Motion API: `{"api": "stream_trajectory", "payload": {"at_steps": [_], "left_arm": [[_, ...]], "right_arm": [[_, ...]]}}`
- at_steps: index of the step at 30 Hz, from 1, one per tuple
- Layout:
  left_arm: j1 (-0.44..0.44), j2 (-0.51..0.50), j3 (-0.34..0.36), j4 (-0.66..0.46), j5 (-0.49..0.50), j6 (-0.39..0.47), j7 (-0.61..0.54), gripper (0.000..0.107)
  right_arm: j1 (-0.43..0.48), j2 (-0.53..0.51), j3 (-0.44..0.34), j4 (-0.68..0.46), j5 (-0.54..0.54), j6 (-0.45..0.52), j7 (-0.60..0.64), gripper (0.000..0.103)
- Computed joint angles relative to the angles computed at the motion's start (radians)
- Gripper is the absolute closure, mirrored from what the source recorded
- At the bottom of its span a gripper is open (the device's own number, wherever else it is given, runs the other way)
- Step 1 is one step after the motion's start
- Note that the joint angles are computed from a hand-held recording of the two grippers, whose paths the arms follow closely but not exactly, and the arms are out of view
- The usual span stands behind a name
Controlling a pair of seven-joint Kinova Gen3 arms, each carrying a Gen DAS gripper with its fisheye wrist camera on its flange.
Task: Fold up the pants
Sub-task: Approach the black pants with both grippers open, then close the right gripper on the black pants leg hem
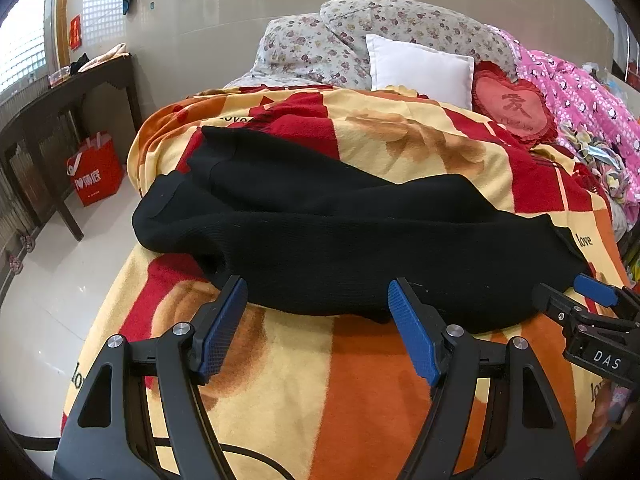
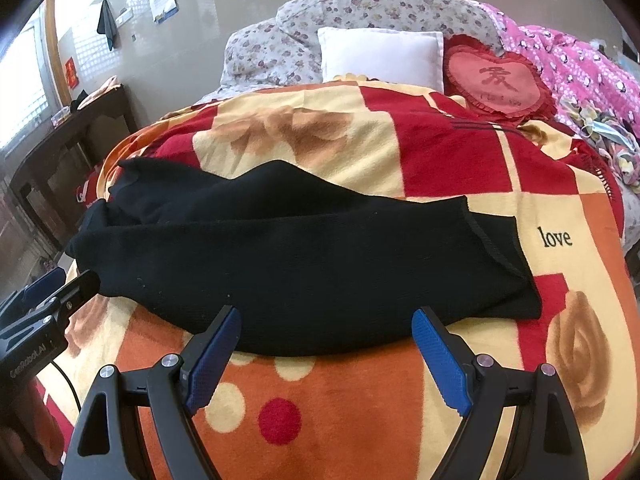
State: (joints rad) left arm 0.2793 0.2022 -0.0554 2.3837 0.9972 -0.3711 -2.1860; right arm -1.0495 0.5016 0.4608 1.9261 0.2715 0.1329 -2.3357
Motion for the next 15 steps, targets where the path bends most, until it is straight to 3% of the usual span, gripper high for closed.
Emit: {"api": "stream_trajectory", "payload": {"at_steps": [15], "left_arm": [[-0.050, -0.016, -0.040, -0.006, -0.053, 0.065, 0.032, 0.034]], "right_arm": [[0.053, 0.013, -0.080, -0.058, 0.038, 0.046, 0.005, 0.016]]}}
